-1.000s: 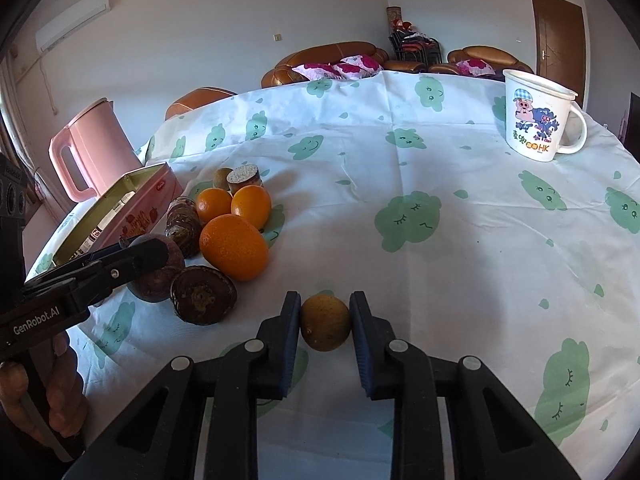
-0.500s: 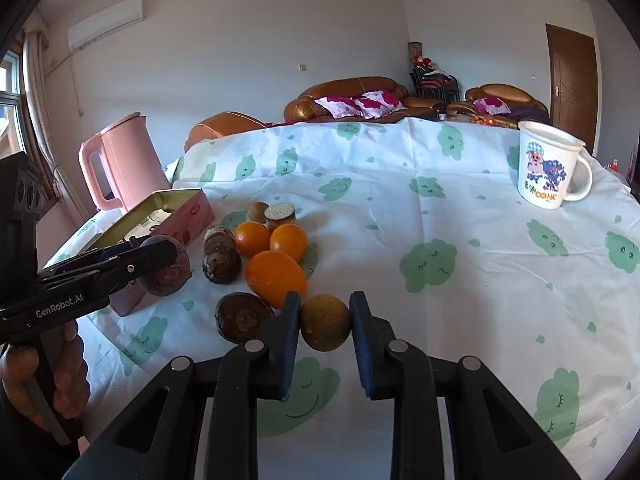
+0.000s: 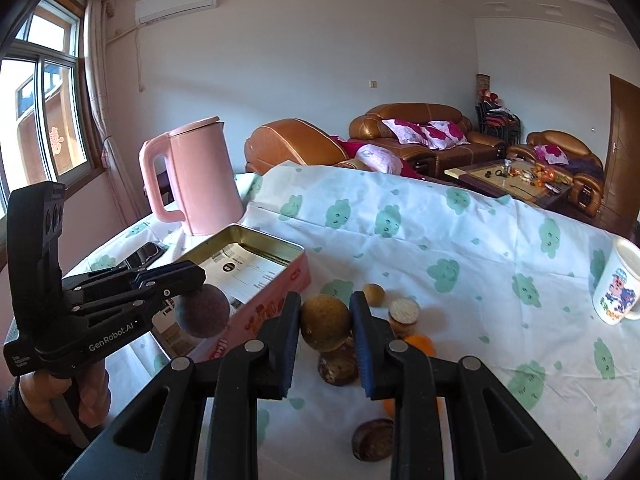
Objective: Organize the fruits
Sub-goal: 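Carry both fruits into the tin box and open both grippers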
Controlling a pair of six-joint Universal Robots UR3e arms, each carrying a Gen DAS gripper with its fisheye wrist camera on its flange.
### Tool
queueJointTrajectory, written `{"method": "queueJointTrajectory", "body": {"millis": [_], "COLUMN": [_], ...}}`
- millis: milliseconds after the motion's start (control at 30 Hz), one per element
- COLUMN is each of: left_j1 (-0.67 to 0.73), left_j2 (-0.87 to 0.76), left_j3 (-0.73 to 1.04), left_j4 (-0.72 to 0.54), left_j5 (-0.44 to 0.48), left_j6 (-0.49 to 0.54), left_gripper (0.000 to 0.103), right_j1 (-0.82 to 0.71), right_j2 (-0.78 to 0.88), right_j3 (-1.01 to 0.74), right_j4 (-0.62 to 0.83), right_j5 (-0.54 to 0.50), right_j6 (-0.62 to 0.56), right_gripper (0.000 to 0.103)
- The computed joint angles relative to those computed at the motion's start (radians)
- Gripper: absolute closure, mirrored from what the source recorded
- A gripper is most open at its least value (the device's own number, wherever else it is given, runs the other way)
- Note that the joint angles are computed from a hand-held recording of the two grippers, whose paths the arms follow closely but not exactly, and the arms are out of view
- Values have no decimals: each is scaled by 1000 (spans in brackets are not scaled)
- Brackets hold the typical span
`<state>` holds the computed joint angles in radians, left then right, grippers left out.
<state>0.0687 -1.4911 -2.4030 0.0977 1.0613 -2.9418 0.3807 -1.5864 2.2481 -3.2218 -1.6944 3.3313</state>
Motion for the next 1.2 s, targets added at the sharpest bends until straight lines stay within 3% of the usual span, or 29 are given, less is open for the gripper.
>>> {"method": "queueJointTrajectory", "body": {"millis": [33, 133, 333, 400, 467, 533, 633, 733, 767, 833, 900, 1200], "left_j1": [45, 63, 169, 190, 208, 231, 235, 209, 204, 205, 194, 122], "left_j2": [12, -62, -92, -81, -78, -94, -140, -217, -235, -264, -305, -416], "left_j3": [1, 32, -2, -11, -31, -39, -15, 22, 35, 53, 77, 253], "left_j4": [-44, -18, 15, 22, 71, 116, 133, 190, 194, 199, 222, 151], "left_j5": [-55, -11, -56, -62, -49, -56, -54, -1, 11, 23, 53, 251], "left_j6": [27, 26, 27, 38, 18, -3, -13, -56, -66, -85, -115, -186], "left_gripper": [95, 95, 92, 79, 42, 25, 22, 11, 11, 8, 5, 1], "right_j1": [9, 47, 89, 103, 114, 126, 135, 153, 156, 151, 141, 54], "right_j2": [40, 150, 303, 349, 395, 443, 497, 519, 515, 495, 464, 155], "right_j3": [-47, -157, -287, -340, -398, -455, -515, -538, -530, -496, -442, -19], "right_j4": [12, 25, 49, 72, 99, 125, 164, 189, 184, 161, 114, -45], "right_j5": [11, -7, 11, 14, 23, 22, 32, 18, 15, 26, 32, -45], "right_j6": [3, 14, 30, 23, 21, 18, 7, 6, 8, 18, 34, 89], "right_gripper": [76, 76, 76, 76, 76, 76, 76, 75, 74, 56, 46, 45]}}
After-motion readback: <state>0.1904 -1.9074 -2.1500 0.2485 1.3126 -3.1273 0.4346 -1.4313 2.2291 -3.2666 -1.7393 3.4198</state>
